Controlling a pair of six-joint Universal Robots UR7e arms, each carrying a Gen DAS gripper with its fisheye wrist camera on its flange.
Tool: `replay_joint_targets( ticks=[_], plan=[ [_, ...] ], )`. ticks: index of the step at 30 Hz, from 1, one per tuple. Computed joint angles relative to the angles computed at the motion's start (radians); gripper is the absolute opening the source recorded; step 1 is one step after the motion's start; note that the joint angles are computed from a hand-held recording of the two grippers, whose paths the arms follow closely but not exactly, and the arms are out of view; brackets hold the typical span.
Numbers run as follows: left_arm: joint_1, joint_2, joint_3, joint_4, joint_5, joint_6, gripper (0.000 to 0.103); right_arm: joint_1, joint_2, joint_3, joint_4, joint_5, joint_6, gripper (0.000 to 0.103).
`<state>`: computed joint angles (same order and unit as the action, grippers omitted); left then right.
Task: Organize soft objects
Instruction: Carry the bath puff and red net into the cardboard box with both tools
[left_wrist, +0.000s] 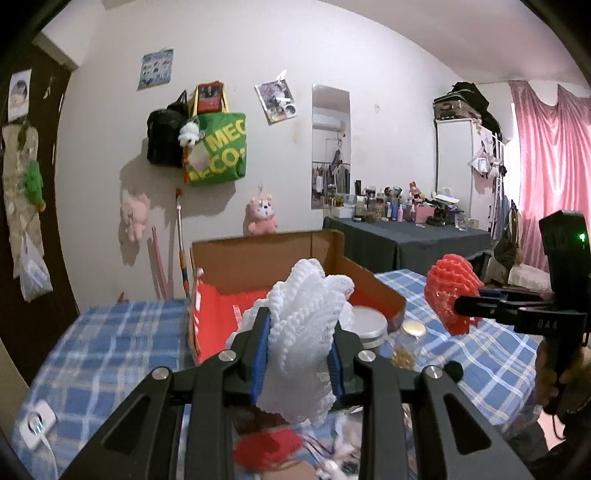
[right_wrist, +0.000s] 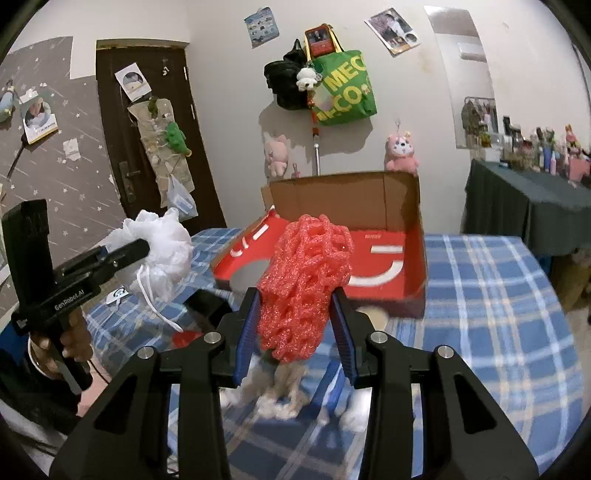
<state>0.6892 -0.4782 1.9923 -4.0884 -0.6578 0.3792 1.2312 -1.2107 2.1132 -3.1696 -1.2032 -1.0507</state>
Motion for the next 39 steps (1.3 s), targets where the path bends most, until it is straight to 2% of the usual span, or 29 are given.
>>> replay_joint_targets(
  ticks=[3, 5, 10, 13, 18, 21, 26, 30, 33, 39],
  plan=[
    [0.013, -0.006, -0.045, 0.003, -0.001, 0.085, 0.029, 0.025, 0.007, -0.043, 0.04, -0.009, -0.001, 0.037],
    [0.028, -0.023, -0.062, 0.048, -0.022, 0.096, 0.029, 0.047, 0.023, -0.08, 0.059, -0.032, -0.003, 0.037],
    [0.074, -0.065, -0.118, 0.213, -0.086, 0.094, 0.029, 0.102, 0.064, -0.189, 0.158, -0.097, -0.006, 0.037],
    [0.101, -0.091, -0.155, 0.345, -0.134, 0.042, 0.029, 0.129, 0.096, -0.253, 0.211, -0.137, -0.012, 0.037],
    [0.131, -0.071, -0.265, 0.473, -0.143, 0.091, 0.029, 0.177, 0.165, -0.37, 0.301, -0.209, -0.008, 0.037],
    [0.159, -0.058, -0.34, 0.585, -0.163, 0.081, 0.029, 0.202, 0.225, -0.446, 0.337, -0.267, -0.003, 0.037],
    [0.221, -0.016, -0.491, 0.796, -0.194, 0.041, 0.03, 0.241, 0.37, -0.661, 0.475, -0.384, 0.06, 0.037],
    [0.268, 0.058, -0.648, 0.916, -0.187, 0.06, 0.03, 0.265, 0.496, -0.838, 0.544, -0.482, 0.108, 0.037],
    [0.305, 0.105, -0.761, 1.034, -0.199, 0.018, 0.03, 0.278, 0.603, -0.997, 0.622, -0.567, 0.154, 0.037],
    [0.354, 0.212, -0.974, 1.175, -0.178, -0.015, 0.03, 0.291, 0.784, -1.287, 0.764, -0.682, 0.242, 0.037]
  ],
)
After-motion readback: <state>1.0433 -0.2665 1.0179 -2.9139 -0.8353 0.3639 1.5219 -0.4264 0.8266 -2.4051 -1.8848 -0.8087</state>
